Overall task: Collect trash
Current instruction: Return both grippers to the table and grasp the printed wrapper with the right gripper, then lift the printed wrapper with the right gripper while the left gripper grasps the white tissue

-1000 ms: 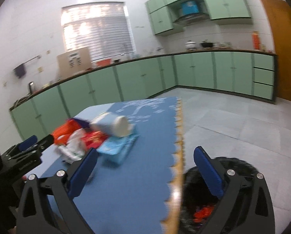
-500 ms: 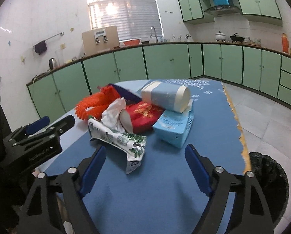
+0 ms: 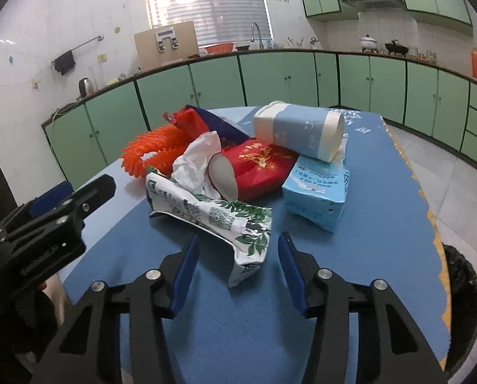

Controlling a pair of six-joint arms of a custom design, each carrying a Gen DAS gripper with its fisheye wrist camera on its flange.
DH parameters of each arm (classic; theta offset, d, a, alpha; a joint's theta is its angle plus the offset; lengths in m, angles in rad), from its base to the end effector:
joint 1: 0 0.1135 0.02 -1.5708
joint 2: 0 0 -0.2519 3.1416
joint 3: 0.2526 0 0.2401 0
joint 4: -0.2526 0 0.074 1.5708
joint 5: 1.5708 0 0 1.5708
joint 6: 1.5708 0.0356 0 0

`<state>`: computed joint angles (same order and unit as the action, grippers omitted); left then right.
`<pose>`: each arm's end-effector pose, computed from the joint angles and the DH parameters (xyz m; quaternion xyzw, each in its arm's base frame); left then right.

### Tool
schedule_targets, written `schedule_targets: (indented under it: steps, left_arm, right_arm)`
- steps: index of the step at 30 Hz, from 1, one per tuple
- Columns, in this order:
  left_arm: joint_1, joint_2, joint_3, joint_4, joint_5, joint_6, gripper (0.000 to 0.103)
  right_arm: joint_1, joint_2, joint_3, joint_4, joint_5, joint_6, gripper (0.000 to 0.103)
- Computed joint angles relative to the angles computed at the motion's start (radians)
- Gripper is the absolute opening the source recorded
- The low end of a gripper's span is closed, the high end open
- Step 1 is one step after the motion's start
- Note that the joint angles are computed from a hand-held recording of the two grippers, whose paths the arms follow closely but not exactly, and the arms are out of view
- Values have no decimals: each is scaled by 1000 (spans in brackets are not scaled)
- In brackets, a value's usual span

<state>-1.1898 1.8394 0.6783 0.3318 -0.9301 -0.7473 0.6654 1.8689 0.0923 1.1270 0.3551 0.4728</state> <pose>0.1376 -0.2668 0.0968 0.0243 0.8484 -0.0301 0.5279 0.1577 0.1080 0.0495 -0.0066 0.8852 0.1025 0.4538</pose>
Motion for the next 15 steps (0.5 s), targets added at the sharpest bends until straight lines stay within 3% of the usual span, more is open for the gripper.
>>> schedule_targets:
  steps: [4, 6, 15]
  left_arm:
    - [4, -1, -1, 1, 6, -1, 80]
    - [3, 0, -1, 2, 5, -1, 80]
    - [-1, 6, 4, 1, -1, 5, 80]
  right_arm:
    - [-34, 7, 20, -22, -52, 1, 38]
    - [-45, 12, 14, -6, -68, -1, 27]
    - [-15, -70, -75, 53, -49, -24, 25]
